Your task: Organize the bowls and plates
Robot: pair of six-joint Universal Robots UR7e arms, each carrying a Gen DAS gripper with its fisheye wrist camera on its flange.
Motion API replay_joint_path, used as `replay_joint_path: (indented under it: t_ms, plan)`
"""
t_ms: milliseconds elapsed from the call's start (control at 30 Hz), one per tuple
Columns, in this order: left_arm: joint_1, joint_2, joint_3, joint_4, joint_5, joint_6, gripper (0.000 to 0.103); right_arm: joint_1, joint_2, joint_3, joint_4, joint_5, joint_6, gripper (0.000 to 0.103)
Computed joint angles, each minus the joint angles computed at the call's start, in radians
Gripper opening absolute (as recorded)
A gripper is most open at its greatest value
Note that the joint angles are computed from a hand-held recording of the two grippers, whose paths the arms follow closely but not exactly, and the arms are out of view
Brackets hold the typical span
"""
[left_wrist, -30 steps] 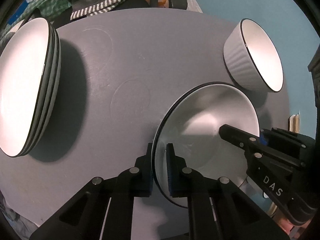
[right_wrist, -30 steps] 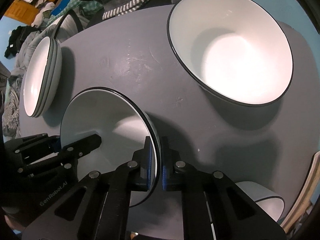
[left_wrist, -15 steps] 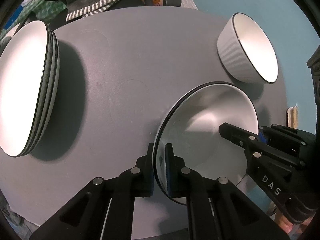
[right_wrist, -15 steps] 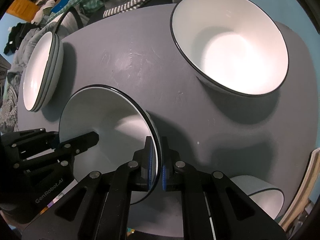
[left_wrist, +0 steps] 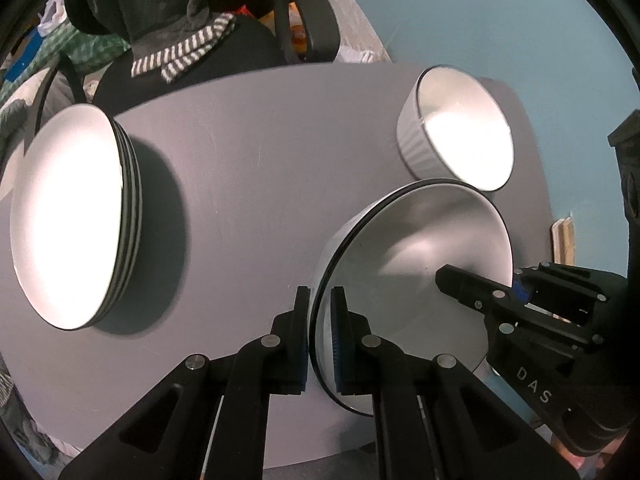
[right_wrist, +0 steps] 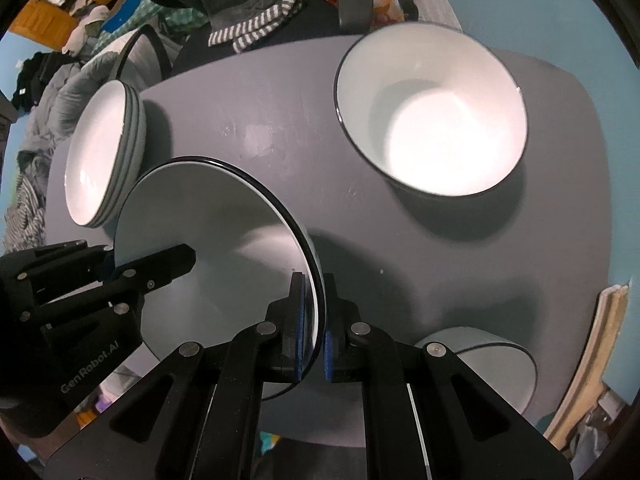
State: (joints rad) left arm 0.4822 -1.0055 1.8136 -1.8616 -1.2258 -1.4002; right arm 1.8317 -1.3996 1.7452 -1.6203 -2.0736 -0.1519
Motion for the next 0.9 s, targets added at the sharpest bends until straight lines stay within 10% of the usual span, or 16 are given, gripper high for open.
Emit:
replay_joint_path:
  t_ms: [900]
  plan:
    - [0.04,0.074,-0.159,0.024,0.07,0.104,0.008,-0.006,0.072,-0.187,0.039,-0.01,0.013,0.007]
